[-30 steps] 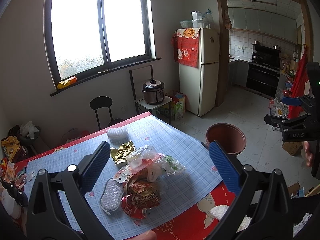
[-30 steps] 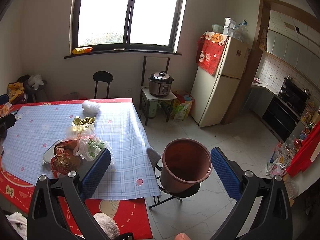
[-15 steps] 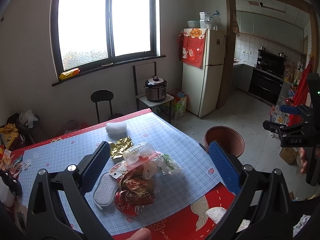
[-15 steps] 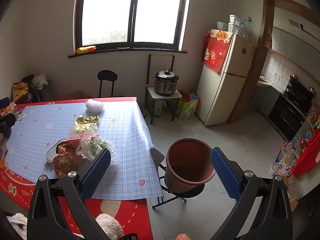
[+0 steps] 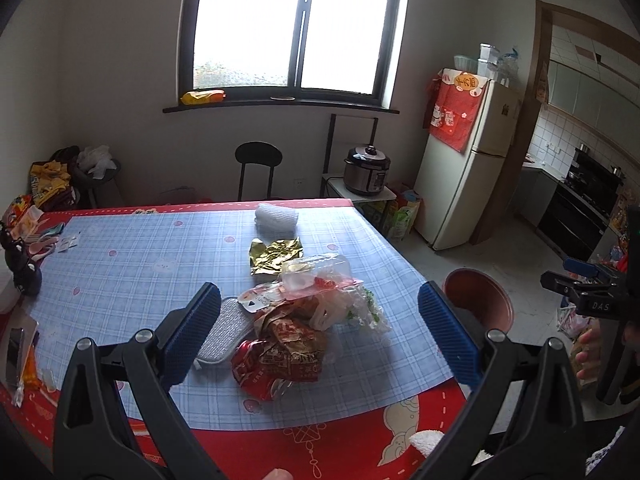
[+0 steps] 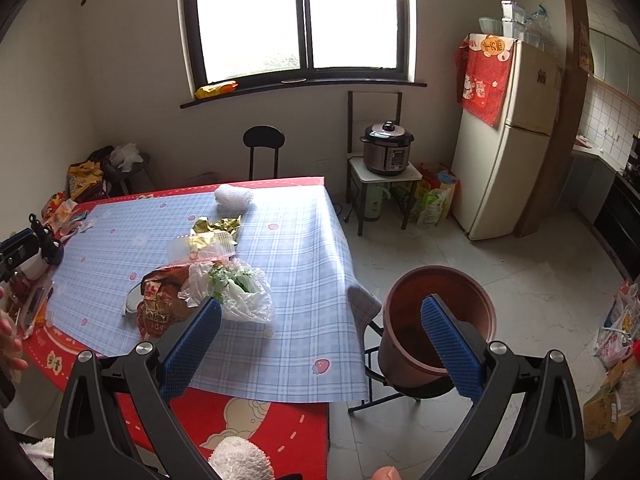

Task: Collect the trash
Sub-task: 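Close the right tool on the clear plastic food container and lift it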

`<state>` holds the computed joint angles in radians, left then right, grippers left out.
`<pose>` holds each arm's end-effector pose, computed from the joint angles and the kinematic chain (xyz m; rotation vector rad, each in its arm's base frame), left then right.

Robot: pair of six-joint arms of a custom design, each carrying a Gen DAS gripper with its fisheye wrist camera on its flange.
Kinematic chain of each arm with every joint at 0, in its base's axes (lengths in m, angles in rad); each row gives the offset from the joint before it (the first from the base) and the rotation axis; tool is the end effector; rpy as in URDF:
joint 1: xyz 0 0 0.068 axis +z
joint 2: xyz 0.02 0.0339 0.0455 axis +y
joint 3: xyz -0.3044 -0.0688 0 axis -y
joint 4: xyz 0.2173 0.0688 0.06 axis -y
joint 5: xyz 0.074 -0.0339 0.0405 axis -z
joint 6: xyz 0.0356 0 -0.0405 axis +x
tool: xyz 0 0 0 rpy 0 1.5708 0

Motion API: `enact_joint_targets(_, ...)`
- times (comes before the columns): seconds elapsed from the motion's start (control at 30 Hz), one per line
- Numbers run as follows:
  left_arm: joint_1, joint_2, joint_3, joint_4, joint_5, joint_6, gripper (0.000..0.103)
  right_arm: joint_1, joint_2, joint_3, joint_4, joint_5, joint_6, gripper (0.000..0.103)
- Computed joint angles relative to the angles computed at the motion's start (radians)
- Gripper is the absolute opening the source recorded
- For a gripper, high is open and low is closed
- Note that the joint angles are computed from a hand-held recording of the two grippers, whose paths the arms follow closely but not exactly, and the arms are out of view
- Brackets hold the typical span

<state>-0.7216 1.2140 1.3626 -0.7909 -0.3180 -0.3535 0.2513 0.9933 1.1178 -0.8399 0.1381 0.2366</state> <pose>0.1620 -0.1277 0.4257 0.2270 2.1760 -0.2588 0.1411 0.0312 0.3834 0.0551 2.2792 0.0980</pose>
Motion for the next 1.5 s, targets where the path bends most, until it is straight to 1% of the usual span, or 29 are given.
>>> enact_joint_targets(0.07,0.032,-0.02,-0.04,-0.017,-0.011,-0.019,0.098,0.011,0.018,-0.048,0.068,-0.038,-0.007,0.099)
enact_joint_targets(0.2,0.133,-0.069,-0.133,-0.042,0.032,-0.038,0.097,0.082,0.089,-0.101,0.163,-0.066,-0.001,0.099)
enact_joint_targets(0.27,0.215,-0.094,-0.19,-0.022,0.1,-0.007,0.097,0.133,0.143,-0.103,0.191,-0.06,0.012,0.099)
enact_joint_targets(0.37,0.337,-0.11,-0.25,0.009,0.195,0.06,0.097,0.23,0.226,-0.084,0.236,0.017,0.04,0.099)
enact_joint_targets(0.43,0.426,-0.117,-0.284,0.04,0.272,0.115,0.097,0.268,0.27,-0.058,0.244,0.035,0.073,0.099)
enact_joint_targets(0.53,0.543,-0.088,-0.313,0.097,0.375,0.179,0.097,0.308,0.347,0.001,0.239,0.033,0.1,0.099)
enact_joint_targets(0.63,0.626,-0.044,-0.324,0.14,0.469,0.245,0.097,0.365,0.437,0.08,0.198,0.115,0.058,0.099)
enact_joint_targets(0.7,0.68,-0.014,-0.336,0.173,0.524,0.295,0.097,0.376,0.494,0.118,0.188,0.143,0.03,0.099)
enact_joint_targets(0.73,0.698,0.005,-0.339,0.186,0.546,0.306,0.097,0.372,0.522,0.129,0.192,0.14,0.032,0.099)
enact_joint_targets(0.8,0.733,0.045,-0.335,0.205,0.601,0.331,0.097,0.348,0.57,0.133,0.221,0.093,0.051,0.099)
enact_joint_targets(0.87,0.741,0.075,-0.335,0.225,0.628,0.349,0.097,0.331,0.619,0.13,0.252,0.059,0.079,0.099)
enact_joint_targets(0.97,0.765,0.117,-0.332,0.24,0.675,0.379,0.096,0.332,0.687,0.17,0.26,0.066,0.111,0.099)
enact_joint_targets(1.03,0.778,0.145,-0.328,0.247,0.698,0.392,0.096,0.339,0.716,0.211,0.273,0.08,0.098,0.099)
enact_joint_targets(1.07,0.785,0.158,-0.325,0.251,0.706,0.4,0.096,0.345,0.735,0.242,0.267,0.089,0.079,0.099)
enact_joint_targets(1.13,0.802,0.182,-0.324,0.263,0.723,0.414,0.096,0.351,0.802,0.345,0.221,0.098,0.004,0.099)
enact_joint_targets(1.2,0.82,0.205,-0.318,0.272,0.743,0.42,0.096,0.364,0.892,0.473,0.147,0.122,-0.117,0.099)
enact_joint_targets(1.27,0.835,0.225,-0.313,0.28,0.758,0.43,0.096,0.386,0.996,0.612,0.049,0.162,-0.266,0.099)
enact_joint_targets(1.33,0.847,0.24,-0.312,0.292,0.765,0.441,0.096,0.402,1.095,0.739,-0.048,0.201,-0.387,0.099)
enact_joint_targets(1.4,0.865,0.253,-0.308,0.293,0.774,0.451,0.096,0.406,1.181,0.85,-0.131,0.23,-0.464,0.098)
enact_joint_targets(1.5,0.892,0.265,-0.309,0.292,0.792,0.458,0.096,0.408,1.267,0.966,-0.196,0.258,-0.525,0.098)
